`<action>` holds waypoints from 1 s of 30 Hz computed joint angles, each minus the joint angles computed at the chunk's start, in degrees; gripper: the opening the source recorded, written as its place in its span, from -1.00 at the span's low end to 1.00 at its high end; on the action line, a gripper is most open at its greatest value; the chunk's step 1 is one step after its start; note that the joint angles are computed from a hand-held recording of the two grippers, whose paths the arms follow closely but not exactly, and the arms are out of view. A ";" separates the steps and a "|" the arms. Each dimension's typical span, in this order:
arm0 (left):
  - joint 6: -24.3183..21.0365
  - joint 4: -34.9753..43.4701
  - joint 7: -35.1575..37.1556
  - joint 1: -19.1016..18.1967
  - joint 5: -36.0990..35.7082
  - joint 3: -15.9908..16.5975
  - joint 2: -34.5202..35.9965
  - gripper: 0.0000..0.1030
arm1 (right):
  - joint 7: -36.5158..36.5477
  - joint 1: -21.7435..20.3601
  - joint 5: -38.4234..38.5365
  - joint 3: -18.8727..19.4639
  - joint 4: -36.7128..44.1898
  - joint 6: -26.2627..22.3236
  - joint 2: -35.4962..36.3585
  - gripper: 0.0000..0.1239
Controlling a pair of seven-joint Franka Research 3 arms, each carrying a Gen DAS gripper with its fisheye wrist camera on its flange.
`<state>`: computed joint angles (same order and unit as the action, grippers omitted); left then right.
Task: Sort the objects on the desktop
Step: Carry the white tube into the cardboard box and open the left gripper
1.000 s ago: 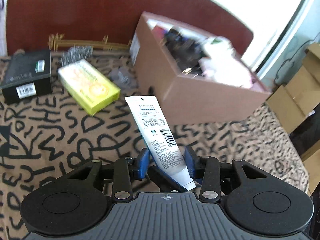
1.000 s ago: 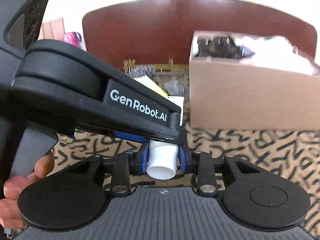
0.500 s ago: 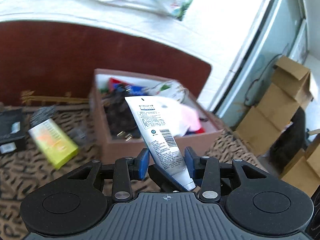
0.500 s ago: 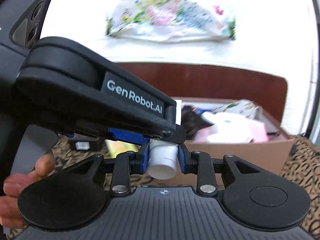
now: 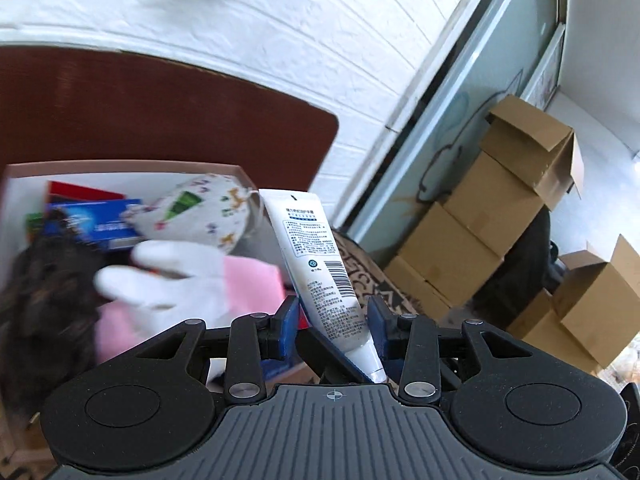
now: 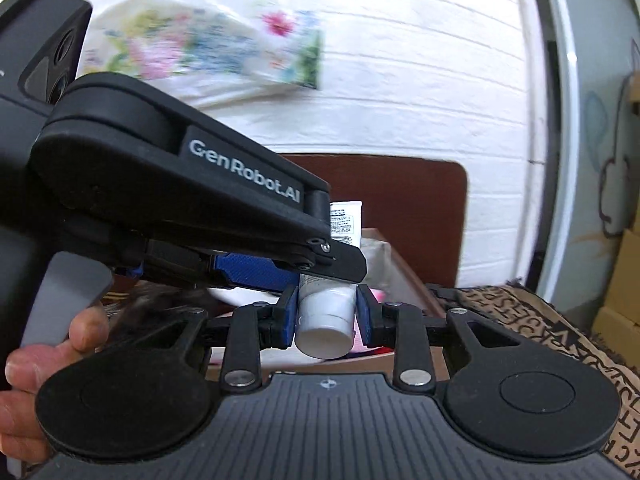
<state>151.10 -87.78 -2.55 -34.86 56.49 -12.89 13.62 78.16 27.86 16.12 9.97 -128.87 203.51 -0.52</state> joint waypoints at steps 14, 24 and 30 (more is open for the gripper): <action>3.72 7.90 7.40 0.35 -9.38 5.55 8.71 0.61 | -9.11 5.64 7.60 -6.80 11.84 -4.81 10.36 -0.30; 0.92 2.23 -3.20 -0.52 4.53 5.19 4.23 1.00 | -21.89 6.80 18.61 -3.98 9.47 1.99 10.11 0.51; -1.53 1.99 -1.92 -0.56 6.78 3.58 3.90 1.00 | -26.04 7.02 23.93 -3.13 9.42 2.01 9.36 0.65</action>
